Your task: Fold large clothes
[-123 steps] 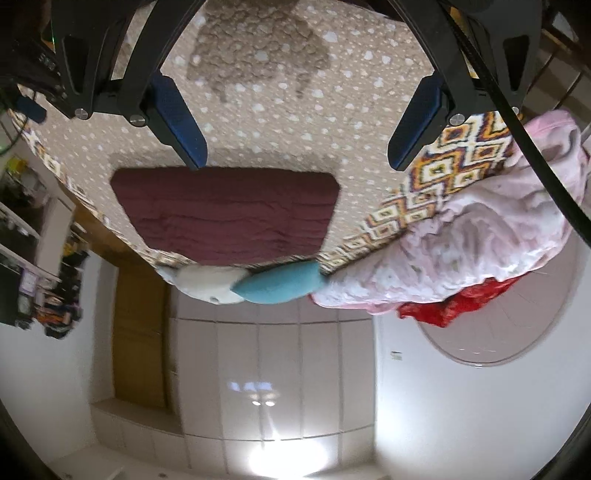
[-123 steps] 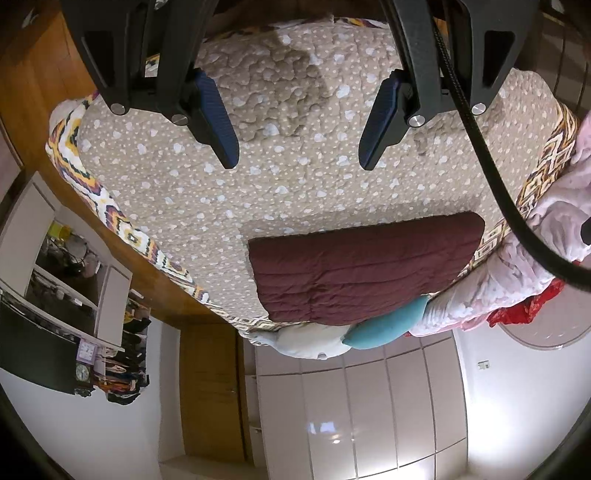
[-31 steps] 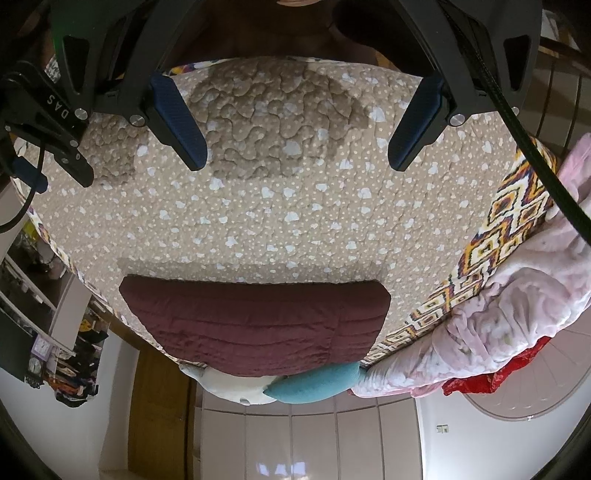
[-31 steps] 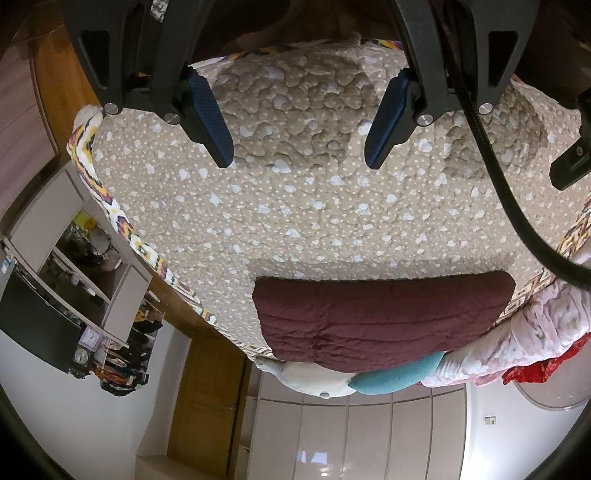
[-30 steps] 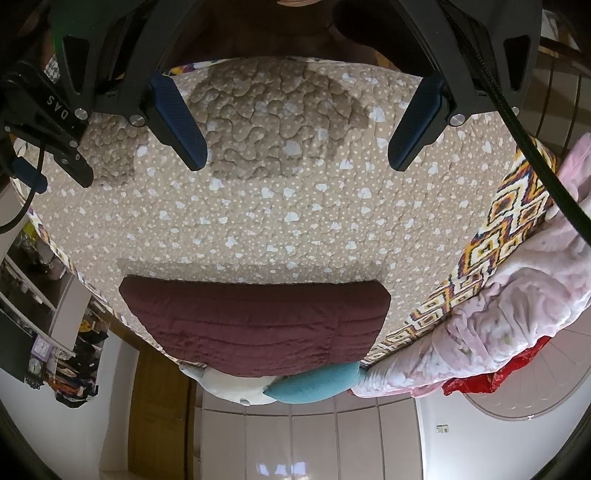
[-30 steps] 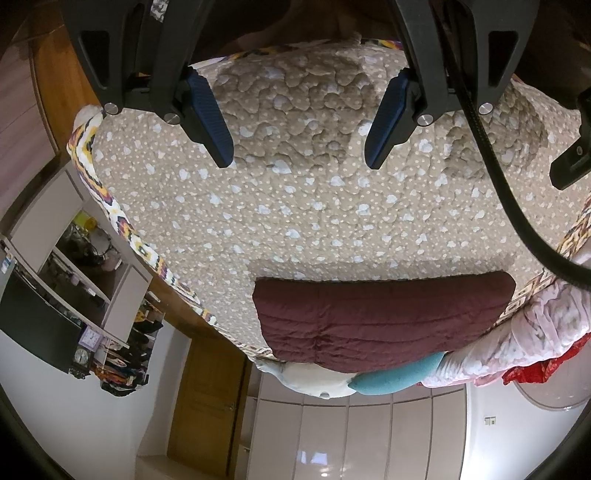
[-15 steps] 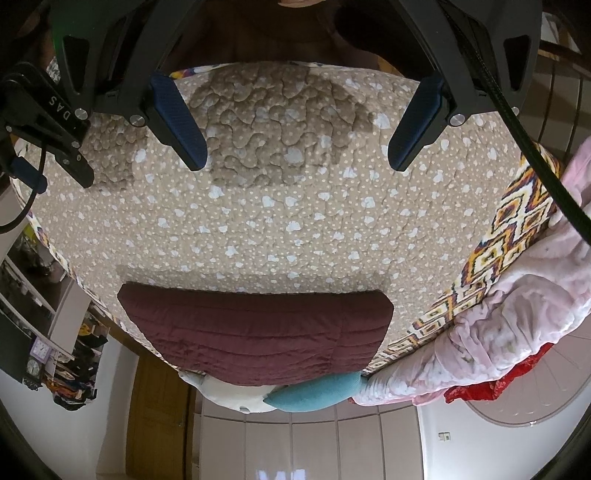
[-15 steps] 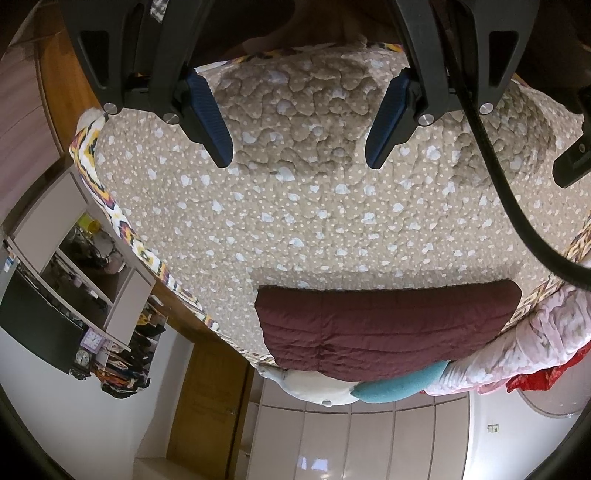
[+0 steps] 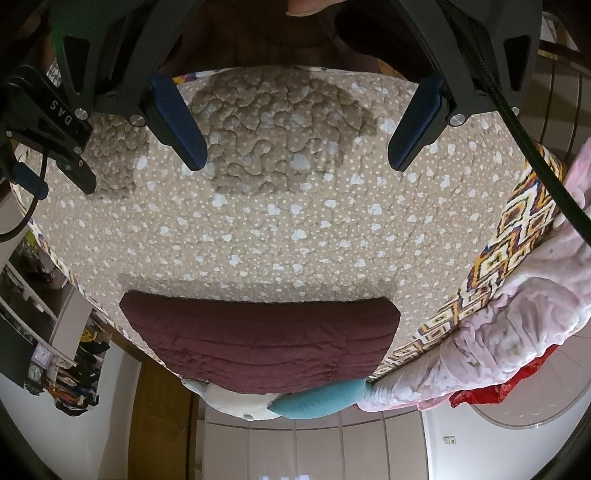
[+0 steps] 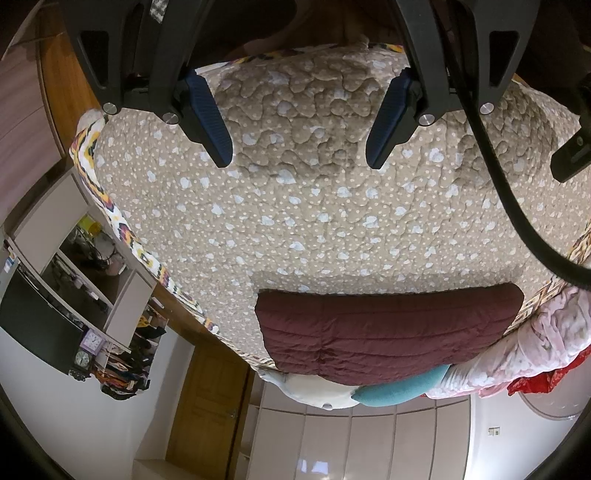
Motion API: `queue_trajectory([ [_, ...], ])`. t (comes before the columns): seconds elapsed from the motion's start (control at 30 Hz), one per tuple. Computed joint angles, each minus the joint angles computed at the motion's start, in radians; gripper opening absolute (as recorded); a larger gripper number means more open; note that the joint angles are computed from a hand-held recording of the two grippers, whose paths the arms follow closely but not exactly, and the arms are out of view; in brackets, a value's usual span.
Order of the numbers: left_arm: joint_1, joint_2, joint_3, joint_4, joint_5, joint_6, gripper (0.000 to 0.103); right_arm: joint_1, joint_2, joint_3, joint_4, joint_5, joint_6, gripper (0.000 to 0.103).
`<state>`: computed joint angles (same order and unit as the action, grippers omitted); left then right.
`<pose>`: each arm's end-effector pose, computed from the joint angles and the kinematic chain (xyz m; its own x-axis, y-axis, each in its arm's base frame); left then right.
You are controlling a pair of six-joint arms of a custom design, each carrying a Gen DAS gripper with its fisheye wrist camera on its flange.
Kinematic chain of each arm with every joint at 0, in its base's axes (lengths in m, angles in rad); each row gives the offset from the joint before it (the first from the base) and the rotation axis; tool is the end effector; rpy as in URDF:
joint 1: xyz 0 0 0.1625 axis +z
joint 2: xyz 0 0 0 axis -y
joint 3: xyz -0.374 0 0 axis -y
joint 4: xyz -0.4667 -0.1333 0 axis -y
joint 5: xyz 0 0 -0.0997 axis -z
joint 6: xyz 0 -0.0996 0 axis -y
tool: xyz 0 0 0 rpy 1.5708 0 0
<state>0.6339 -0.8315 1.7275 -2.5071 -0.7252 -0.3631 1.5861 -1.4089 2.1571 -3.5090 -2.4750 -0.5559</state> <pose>-0.3973 -0.5500 0.0125 -0.6759 0.2727 -0.6847 0.6044 0.7367 -0.3033 0.0626 -0.4957 0.2838 -0.5316 0.4156 0.7380 -0.3370 0.6957 -0.6344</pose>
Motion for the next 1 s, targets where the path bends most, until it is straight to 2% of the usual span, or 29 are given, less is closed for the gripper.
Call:
queue_trajectory([
  [1.0,0.009,0.010,-0.007,0.037,-0.026,-0.010,0.098,-0.009,0.005,0.002,0.005,0.007,-0.004,0.080],
])
